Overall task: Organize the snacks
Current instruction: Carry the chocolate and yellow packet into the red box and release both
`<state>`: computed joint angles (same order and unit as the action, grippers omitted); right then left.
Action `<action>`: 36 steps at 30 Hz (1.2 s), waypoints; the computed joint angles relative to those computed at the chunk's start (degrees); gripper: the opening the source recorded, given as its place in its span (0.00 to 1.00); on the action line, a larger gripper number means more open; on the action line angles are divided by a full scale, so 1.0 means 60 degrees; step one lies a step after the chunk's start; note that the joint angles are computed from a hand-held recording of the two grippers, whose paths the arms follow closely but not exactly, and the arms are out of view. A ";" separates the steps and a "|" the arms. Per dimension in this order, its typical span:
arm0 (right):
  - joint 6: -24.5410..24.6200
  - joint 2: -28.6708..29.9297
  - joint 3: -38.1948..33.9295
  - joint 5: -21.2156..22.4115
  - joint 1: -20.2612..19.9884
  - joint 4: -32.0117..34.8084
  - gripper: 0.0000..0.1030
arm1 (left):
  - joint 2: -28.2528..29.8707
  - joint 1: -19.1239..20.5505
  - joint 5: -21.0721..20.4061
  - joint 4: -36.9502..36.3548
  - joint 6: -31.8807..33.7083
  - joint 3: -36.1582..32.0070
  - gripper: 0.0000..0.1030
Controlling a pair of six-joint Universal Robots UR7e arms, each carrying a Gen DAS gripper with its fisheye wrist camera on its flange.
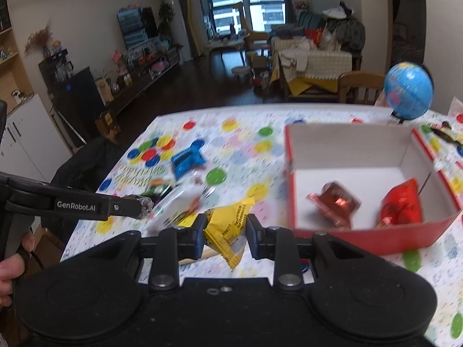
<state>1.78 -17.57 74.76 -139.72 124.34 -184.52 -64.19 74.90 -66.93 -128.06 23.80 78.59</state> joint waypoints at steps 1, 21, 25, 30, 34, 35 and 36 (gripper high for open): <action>-0.0104 -0.0083 0.0074 -0.0033 -0.0018 -0.0148 0.27 | 0.0013 -0.0088 -0.0022 -0.0071 0.0001 0.0032 0.29; -0.1484 -0.2160 0.2270 0.0001 -0.0933 -0.2073 0.27 | 0.0935 -0.1633 0.0104 -0.1404 -0.0409 0.0684 0.29; -0.1660 -0.2463 0.2515 0.0107 -0.1196 -0.2120 0.27 | 0.1313 -0.1767 0.0250 -0.1465 -0.0601 0.0567 0.29; -0.1874 -0.2737 0.2701 0.0321 -0.1586 -0.2112 0.27 | 0.1839 -0.1844 0.0411 -0.1427 -0.0785 0.0284 0.29; -0.1985 -0.2889 0.2747 0.0529 -0.1913 -0.1965 0.27 | 0.2324 -0.1883 0.0581 -0.1390 -0.0936 -0.0011 0.29; -0.1998 -0.2921 0.2756 0.0593 -0.1993 -0.1934 0.27 | 0.2443 -0.1891 0.0641 -0.1405 -0.0953 -0.0080 0.29; -0.2020 -0.2936 0.2745 0.0657 -0.2072 -0.1907 0.27 | 0.2552 -0.1901 0.0695 -0.1410 -0.0965 -0.0146 0.29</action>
